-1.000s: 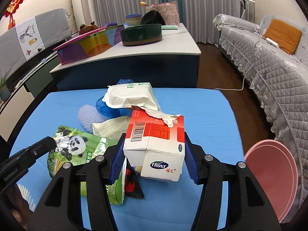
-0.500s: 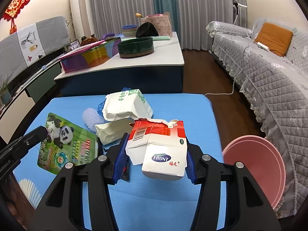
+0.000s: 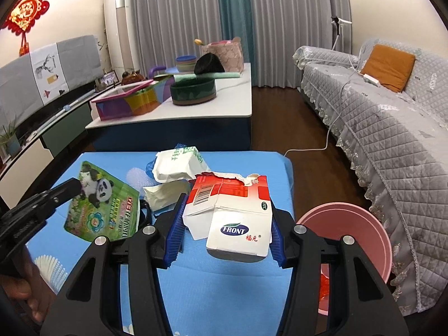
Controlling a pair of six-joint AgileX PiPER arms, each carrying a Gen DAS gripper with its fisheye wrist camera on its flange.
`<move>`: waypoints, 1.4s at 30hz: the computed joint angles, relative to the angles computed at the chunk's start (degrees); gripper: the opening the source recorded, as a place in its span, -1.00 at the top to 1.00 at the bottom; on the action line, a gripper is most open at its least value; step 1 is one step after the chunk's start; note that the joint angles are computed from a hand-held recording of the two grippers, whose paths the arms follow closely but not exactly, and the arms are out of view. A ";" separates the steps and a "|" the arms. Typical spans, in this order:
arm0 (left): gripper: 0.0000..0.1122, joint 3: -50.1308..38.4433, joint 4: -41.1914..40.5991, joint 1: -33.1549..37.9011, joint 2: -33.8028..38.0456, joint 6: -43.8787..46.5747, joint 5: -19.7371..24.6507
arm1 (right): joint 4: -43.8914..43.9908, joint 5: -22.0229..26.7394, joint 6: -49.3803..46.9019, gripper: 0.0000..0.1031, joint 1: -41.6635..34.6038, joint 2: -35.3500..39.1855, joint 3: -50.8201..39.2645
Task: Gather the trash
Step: 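Carry the pouch and tissue box to the pink bucket and release both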
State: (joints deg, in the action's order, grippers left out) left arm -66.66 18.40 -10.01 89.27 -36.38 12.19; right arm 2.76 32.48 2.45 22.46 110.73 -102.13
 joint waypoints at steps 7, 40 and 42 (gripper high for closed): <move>1.00 -0.74 6.23 -2.58 -0.19 -5.29 2.22 | -1.83 -4.01 1.51 0.00 -0.92 -5.15 7.23; 1.00 -13.43 5.11 -13.25 8.69 -3.63 6.17 | 2.35 -9.68 -0.78 0.00 -14.09 -9.12 15.61; 1.00 -14.87 3.41 -13.73 9.43 -1.93 6.76 | 2.79 -9.81 -1.18 0.00 -15.12 -9.09 15.68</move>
